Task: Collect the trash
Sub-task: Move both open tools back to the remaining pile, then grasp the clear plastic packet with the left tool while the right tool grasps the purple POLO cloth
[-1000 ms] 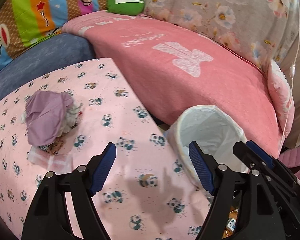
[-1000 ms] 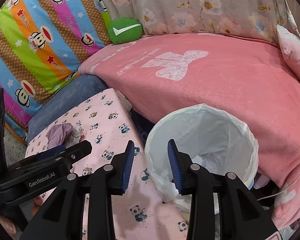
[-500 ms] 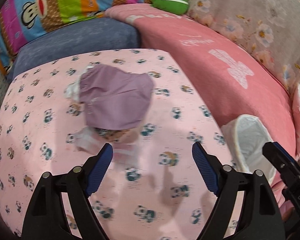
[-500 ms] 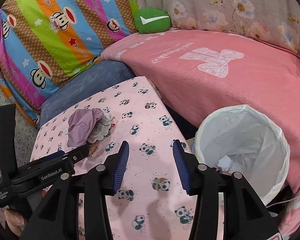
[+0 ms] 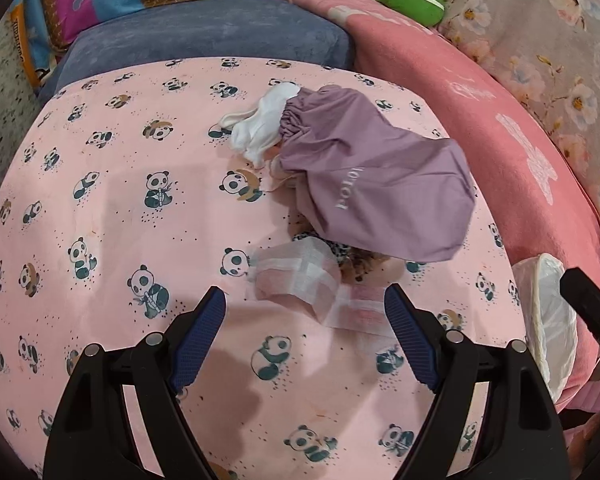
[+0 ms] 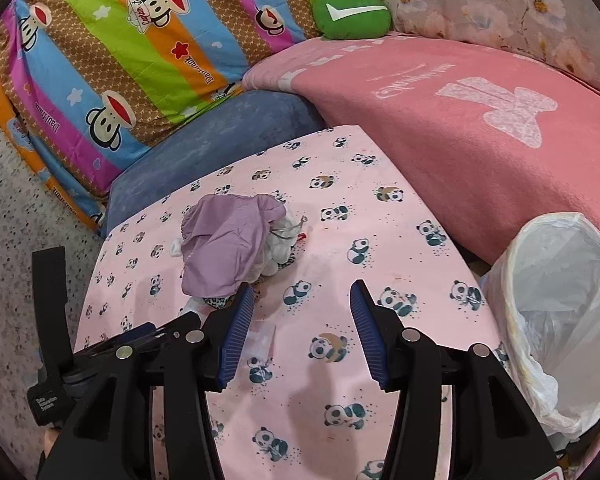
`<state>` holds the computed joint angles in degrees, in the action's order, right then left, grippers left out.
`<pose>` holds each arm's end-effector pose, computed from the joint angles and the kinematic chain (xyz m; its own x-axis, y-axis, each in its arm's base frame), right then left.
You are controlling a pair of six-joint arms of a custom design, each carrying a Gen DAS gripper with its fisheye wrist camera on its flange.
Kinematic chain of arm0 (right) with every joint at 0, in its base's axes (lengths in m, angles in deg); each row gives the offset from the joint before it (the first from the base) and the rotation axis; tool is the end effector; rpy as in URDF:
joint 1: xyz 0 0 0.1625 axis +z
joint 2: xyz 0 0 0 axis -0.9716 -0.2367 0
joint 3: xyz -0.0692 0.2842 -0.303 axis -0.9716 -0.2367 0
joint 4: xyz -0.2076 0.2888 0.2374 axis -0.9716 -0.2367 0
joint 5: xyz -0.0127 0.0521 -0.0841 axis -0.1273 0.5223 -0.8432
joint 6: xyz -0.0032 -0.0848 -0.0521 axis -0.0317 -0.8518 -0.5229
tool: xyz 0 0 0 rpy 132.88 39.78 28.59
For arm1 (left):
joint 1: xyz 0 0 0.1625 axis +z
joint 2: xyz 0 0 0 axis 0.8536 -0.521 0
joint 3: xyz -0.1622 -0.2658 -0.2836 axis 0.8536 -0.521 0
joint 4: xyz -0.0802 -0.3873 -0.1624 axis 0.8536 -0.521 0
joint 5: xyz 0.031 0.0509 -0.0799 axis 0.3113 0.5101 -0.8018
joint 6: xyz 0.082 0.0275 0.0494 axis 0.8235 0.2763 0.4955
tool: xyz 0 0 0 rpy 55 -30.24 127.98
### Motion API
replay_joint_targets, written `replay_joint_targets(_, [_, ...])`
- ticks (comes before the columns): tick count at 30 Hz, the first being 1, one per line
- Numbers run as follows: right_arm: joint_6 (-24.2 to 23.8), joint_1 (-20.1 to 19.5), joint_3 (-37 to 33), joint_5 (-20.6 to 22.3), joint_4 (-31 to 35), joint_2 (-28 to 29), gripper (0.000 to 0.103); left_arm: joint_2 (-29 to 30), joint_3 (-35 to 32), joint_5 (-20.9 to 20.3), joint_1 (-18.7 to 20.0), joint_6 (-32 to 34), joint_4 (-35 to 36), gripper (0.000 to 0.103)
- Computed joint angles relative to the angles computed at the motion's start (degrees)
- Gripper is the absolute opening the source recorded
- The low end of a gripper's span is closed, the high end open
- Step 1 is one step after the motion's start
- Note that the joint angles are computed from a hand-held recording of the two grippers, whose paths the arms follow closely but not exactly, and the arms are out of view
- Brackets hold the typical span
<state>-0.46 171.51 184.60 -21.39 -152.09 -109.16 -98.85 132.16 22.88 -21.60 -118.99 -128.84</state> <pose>0.1762 -0.6161 0.2184 -0.6953 -0.6469 0.3132 -0.7106 0.6843 -0.1639 -0.2780 -0.4808 0.0754 -0.6612 -0.6887 -0.2975 -0.1738 0.5264 -0.8323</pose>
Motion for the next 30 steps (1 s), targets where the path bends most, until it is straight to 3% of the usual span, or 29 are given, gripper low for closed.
replay_joint_targets(8, [1.48,2.31,-2.43,-0.90,1.00,4.89,0.051,-0.76,2.91,-0.46,2.07,8.38,-9.47,0.072])
replay_joint_targets(11, [1.89,2.98,-3.22,-1.53,1.20,6.73,0.051,-0.70,4.01,-1.19,2.44,11.68,-13.77,0.063])
replay_joint_targets(17, [3.27,3.43,-4.68,-2.62,2.36,9.71,0.051,-0.96,6.15,-2.37,2.43,15.88,-20.34,0.034])
replay_joint_targets(19, [3.08,3.45,-4.88,-2.70,3.02,10.13,0.044,-1.29,6.83,-2.16,1.94,15.99,-21.29,0.023])
replay_joint_targets(21, [2.50,3.59,-4.76,-3.03,3.55,10.24,0.023,-1.66,7.12,-1.93,1.52,15.53,-20.78,0.021])
replay_joint_targets(23, [2.32,3.58,-4.74,-2.70,4.14,10.12,0.010,-1.93,7.08,-1.60,1.10,14.71,-19.72,0.019])
replay_joint_targets(30, [0.61,3.80,-2.41,0.62,3.11,6.87,0.006,-2.74,5.73,0.01,-0.92,11.49,-14.77,0.019])
